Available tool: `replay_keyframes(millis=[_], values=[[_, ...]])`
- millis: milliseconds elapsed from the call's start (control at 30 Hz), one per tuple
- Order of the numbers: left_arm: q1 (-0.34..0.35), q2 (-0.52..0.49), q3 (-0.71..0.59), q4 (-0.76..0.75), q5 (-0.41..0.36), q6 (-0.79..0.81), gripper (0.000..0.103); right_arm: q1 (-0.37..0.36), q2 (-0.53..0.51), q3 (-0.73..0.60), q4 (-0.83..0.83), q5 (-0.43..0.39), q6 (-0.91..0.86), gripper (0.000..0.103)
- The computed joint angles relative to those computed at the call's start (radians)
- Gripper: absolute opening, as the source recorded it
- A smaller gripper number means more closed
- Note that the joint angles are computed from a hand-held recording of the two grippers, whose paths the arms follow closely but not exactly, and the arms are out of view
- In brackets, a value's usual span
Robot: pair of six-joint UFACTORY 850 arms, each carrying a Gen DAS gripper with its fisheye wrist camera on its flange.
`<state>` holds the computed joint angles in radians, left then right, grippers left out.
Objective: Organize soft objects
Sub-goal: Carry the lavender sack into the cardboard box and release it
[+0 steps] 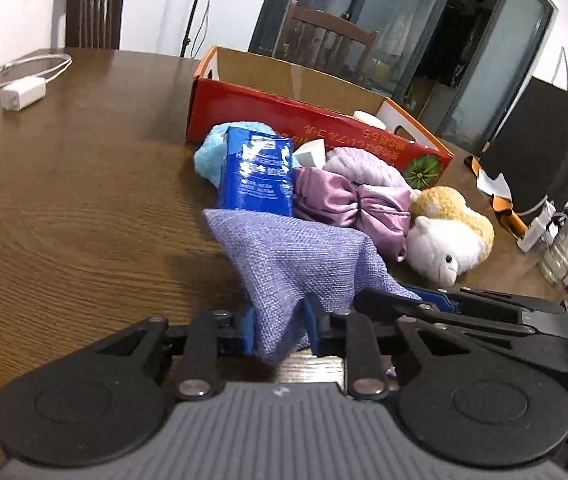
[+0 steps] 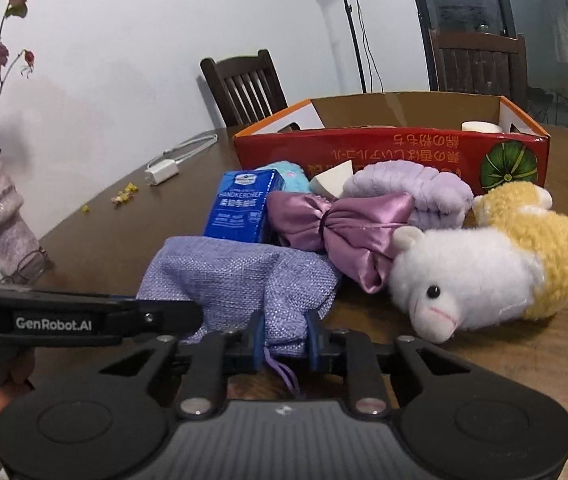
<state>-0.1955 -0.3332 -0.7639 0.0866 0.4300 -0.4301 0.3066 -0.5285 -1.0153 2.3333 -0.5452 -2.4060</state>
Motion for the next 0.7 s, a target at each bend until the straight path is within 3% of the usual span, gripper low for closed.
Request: replay_keyframes(millis=[267, 467, 567, 700], values=[[-0.027, 0.062, 0.034, -0.031, 0.016, 0.069, 0.018, -0.014, 0.062, 0.071, 0.061, -0.074, -0.073, 0.02], [-0.034, 0.127, 0.038, 0.005, 0.07, 0.093, 0.015, -0.046, 0.139, 0.136, 0.12, -0.192, -0.154, 0.019], [-0.039, 0.109, -0.022, 0.031, 0.088, 0.088, 0.014, -0.074, 0.155, 0.124, 0.131, -0.228, -0.152, 0.019], [-0.041, 0.011, -0.17, 0.078, 0.089, 0.073, 0.013, -0.103, 0.127, 0.022, 0.142, -0.175, -0.167, 0.02]])
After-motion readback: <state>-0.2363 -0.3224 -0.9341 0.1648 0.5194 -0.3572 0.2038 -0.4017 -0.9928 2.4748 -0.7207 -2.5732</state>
